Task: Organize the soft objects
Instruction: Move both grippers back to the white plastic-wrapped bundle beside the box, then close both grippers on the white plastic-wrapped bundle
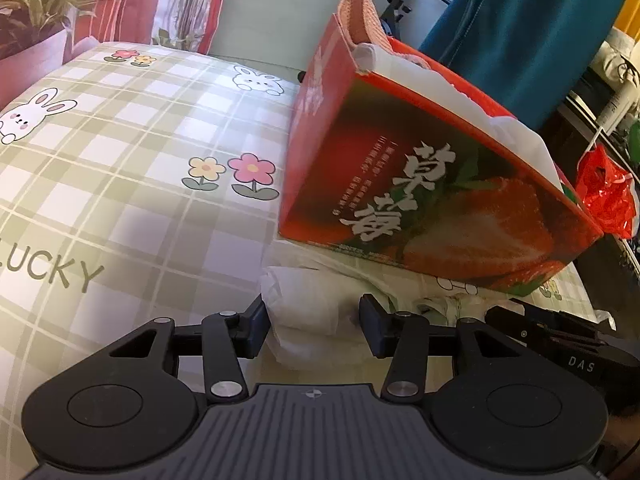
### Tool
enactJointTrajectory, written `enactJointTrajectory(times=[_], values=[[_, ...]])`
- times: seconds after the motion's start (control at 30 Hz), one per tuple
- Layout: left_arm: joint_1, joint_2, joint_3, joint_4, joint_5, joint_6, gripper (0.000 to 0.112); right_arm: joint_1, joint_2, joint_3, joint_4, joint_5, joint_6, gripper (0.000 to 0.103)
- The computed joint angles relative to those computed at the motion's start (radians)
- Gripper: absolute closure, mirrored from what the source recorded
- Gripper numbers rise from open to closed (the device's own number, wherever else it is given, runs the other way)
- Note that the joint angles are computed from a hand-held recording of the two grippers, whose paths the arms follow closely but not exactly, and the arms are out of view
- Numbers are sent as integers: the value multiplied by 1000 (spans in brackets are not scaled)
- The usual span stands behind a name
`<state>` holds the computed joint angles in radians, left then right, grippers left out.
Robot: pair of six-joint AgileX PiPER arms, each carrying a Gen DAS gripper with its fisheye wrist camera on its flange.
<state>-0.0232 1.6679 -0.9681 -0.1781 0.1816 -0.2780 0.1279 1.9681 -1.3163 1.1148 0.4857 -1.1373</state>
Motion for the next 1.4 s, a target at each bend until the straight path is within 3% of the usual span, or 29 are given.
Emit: enactJointTrajectory(times=[0.23,0.4,0.57,0.7,0.8,0.9,0.97,1.03,1.2,1.4], values=[[-30,-2,5,8,-2,-5,64,-19,-12,18,6,2,-8,49],[-82,-12,11,318,-2,-317,75,-46,-17,28,8,26,-5,58],[-110,-28,29,391,-1,-393,79,-63,-35,46,-7,28,18,62],[-136,-36,47,522,-4,-525,79,-58,-43,58,-61,-16,83,48],[-149,-42,52,593,6,-608,80,-66,-35,56,-48,-16,85,47],[-170,-55,45,672,40,-692,83,-76,-29,38,-66,34,104,60],[-171,-72,53,694,37,-710,87,-78,-41,47,-55,36,98,76],[-174,-89,58,696,34,-720,89,-88,-66,73,1,34,38,85],[-204,-164,75,932,48,-946,89,-122,-153,135,182,70,-157,89],[-228,-256,23,1074,91,-1035,89,-156,-246,136,290,121,-270,90]])
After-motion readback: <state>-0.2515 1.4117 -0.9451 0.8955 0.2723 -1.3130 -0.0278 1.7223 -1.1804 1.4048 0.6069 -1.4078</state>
